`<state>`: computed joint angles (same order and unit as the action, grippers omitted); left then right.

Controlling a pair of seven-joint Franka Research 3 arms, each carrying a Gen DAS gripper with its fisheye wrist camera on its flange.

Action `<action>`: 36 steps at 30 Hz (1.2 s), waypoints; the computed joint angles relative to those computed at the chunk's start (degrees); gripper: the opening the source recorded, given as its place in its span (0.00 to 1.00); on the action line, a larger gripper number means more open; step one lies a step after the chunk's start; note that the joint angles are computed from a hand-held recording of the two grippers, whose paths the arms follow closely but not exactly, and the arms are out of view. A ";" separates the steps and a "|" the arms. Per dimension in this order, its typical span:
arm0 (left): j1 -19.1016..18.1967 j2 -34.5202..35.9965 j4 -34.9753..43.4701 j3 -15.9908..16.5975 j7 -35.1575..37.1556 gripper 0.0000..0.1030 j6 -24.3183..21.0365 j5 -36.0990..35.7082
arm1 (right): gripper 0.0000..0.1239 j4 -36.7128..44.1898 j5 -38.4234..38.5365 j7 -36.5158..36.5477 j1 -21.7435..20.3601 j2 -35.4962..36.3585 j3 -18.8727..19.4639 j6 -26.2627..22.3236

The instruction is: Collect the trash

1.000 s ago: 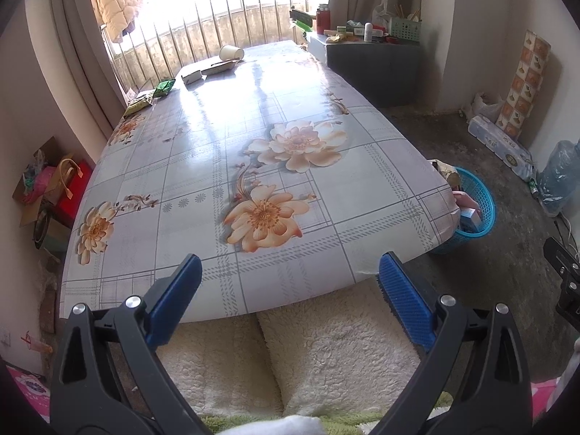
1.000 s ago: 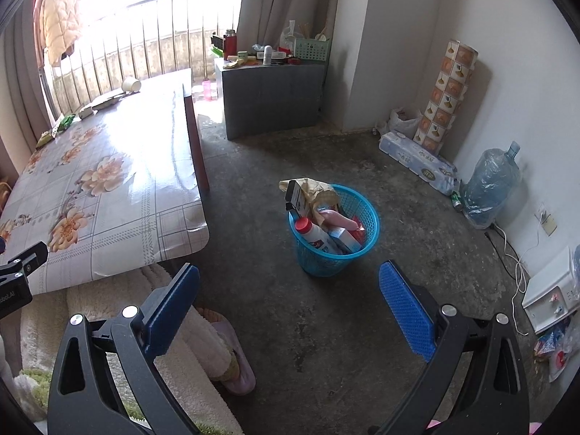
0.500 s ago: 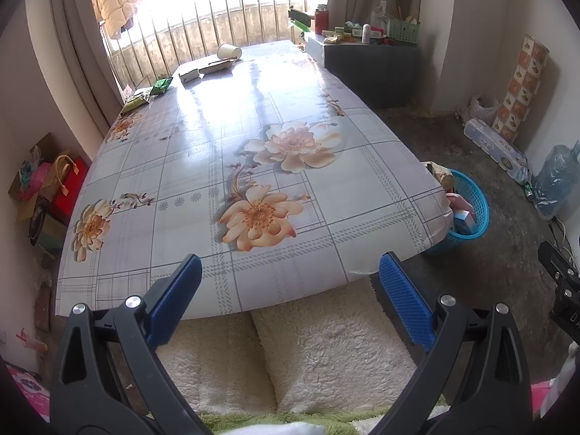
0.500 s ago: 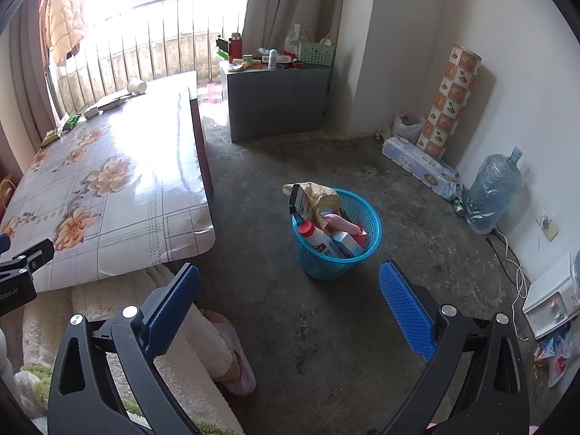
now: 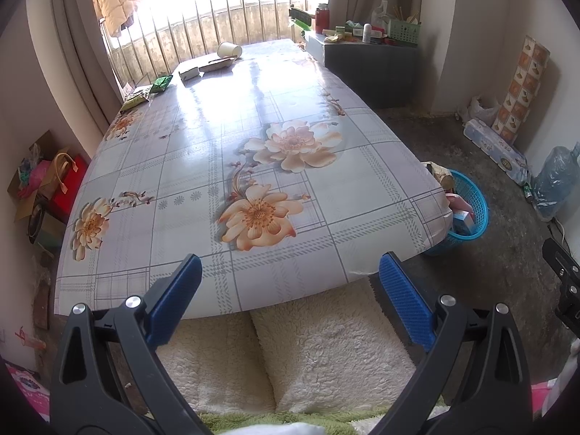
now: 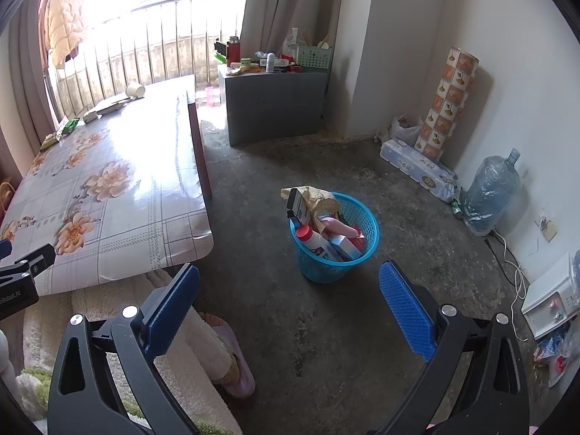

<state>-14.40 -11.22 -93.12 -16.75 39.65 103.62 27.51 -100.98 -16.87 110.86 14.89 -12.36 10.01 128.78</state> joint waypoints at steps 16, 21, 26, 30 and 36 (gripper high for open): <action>-0.30 0.75 0.71 0.16 -0.16 0.92 -0.33 -0.72 | 0.78 0.08 0.37 -0.32 -0.05 0.03 -0.18 -0.15; -0.31 0.76 0.68 0.25 -0.21 0.92 -0.16 -1.04 | 0.78 0.08 0.43 -0.40 -0.06 0.03 -0.22 -0.12; -0.32 0.78 0.70 0.25 -0.27 0.92 -0.18 -1.13 | 0.78 0.12 0.44 -0.39 -0.06 0.04 -0.19 -0.21; -0.28 0.74 0.65 0.24 -0.26 0.92 -0.10 -1.04 | 0.78 0.07 0.44 -0.34 -0.06 0.01 -0.19 -0.14; -0.30 0.83 0.73 0.19 -0.31 0.92 -0.15 -0.96 | 0.78 0.08 0.44 -0.30 -0.07 0.04 -0.20 -0.12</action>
